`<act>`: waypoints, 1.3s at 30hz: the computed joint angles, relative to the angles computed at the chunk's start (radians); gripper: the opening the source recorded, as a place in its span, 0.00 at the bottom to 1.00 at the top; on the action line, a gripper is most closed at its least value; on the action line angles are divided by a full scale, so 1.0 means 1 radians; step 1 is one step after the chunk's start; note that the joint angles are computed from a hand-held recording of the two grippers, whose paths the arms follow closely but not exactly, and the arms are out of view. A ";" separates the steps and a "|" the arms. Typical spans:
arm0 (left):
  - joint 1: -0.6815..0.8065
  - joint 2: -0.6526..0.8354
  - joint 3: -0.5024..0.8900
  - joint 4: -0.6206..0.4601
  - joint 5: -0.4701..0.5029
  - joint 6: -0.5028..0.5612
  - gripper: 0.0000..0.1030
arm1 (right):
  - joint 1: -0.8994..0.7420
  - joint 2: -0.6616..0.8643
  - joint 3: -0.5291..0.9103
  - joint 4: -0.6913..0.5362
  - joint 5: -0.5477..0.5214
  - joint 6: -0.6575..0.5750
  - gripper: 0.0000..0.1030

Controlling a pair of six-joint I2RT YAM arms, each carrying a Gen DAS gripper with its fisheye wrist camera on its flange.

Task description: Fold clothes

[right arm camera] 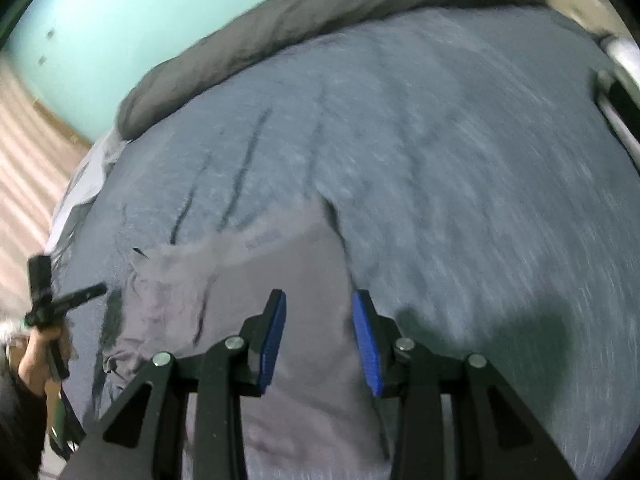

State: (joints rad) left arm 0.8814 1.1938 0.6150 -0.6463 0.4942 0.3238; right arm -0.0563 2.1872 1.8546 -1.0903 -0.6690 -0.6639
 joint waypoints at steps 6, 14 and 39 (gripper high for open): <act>-0.101 0.143 0.040 0.130 -0.024 -0.097 0.12 | 0.096 0.122 0.166 0.008 0.059 0.021 0.38; -0.188 0.260 0.046 0.260 -0.048 -0.160 0.11 | 0.161 0.239 0.278 0.021 0.106 0.052 0.38; -0.289 0.283 0.168 0.325 -0.161 -0.267 0.03 | 0.190 0.240 0.279 0.193 0.012 0.150 0.02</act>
State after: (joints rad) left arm 0.5920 1.4769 0.7826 -0.3217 0.3337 0.0566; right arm 0.1340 2.4276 2.1332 -0.8968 -0.6568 -0.5136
